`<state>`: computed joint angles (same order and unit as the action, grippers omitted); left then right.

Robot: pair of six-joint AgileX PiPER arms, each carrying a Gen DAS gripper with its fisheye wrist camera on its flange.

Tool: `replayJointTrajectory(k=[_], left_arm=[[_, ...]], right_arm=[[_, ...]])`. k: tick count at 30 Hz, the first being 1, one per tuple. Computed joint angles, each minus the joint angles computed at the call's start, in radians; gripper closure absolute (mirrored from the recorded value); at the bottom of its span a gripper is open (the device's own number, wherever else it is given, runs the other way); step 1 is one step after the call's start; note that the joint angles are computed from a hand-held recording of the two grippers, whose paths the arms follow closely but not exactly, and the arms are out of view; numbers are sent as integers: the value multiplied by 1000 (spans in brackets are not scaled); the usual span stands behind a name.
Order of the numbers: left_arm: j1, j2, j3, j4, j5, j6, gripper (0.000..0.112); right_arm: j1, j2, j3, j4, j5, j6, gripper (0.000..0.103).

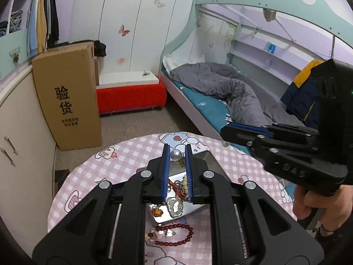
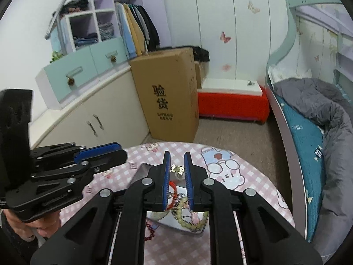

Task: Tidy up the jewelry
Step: 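Drop the pearl earring into the tin and withdraw the right tool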

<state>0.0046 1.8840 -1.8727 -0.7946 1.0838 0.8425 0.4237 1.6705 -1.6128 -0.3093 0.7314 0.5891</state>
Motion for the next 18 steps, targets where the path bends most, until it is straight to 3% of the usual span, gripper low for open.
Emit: replayJointTrajectory(k=[2, 3, 4, 5, 7, 12, 18], left_arm=[[-13, 27, -38, 49, 7, -41, 78], [-20, 25, -33, 74, -17, -64, 36], [-12, -1, 11, 58, -70, -54, 20], [7, -32, 68, 5, -121, -11, 19], [22, -39, 82, -3, -125, -6, 18], [40, -63, 114, 54, -179, -49, 17], [94, -125, 188, -2, -201, 0, 17]], right_arm=[[-17, 18, -10, 17, 6, 12, 62], [-21, 17, -1, 2, 3, 47, 33], [-17, 4, 23, -37, -12, 101, 19], [-17, -13, 47, -56, -33, 131, 17], [-25, -46, 93, -57, -62, 158, 7], [-20, -84, 130, -119, -63, 240, 8], [-22, -128, 163, -156, -71, 293, 7]])
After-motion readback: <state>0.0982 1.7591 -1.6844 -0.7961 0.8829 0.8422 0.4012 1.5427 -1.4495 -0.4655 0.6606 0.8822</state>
